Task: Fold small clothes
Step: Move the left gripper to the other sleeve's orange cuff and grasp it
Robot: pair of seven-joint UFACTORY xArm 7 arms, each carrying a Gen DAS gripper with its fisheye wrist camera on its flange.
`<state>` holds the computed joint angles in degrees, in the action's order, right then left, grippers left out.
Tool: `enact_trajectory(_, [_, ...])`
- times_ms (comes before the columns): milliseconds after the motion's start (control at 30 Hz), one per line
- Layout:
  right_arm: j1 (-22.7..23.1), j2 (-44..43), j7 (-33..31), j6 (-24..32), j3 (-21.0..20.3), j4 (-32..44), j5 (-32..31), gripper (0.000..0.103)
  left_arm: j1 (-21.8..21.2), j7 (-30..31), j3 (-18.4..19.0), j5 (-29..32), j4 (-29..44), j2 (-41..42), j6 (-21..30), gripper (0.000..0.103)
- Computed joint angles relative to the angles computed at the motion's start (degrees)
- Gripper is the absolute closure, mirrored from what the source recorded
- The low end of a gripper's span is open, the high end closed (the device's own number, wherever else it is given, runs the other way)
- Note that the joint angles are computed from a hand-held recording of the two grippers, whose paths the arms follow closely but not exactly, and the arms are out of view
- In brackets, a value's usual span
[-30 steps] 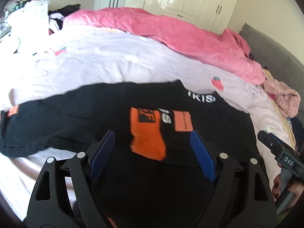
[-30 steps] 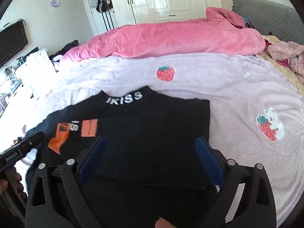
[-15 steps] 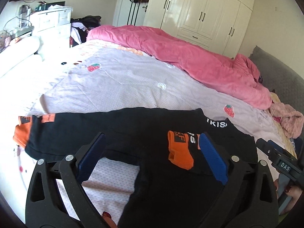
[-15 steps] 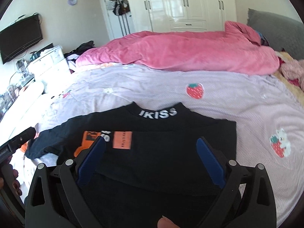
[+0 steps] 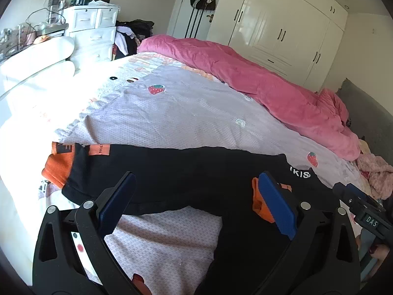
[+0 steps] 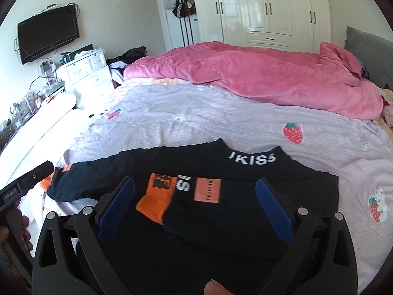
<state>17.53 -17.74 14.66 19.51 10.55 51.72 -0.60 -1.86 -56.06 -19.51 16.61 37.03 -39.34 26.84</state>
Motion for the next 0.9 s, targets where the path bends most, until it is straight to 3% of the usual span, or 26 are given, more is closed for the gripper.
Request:
enact_trajectory(533, [3.57,9.59,4.41,1.75,3.51,8.49,-5.59,0.005,3.14,1.83,5.35,-3.47,-8.76,-7.80,0.18,0.010])
enact_trajectory(900, [8.19,16.17,2.18,2.86,3.98,14.02,-5.32,0.005,7.34,2.94,7.92,-4.81,-13.73,-12.84,2.22,0.010])
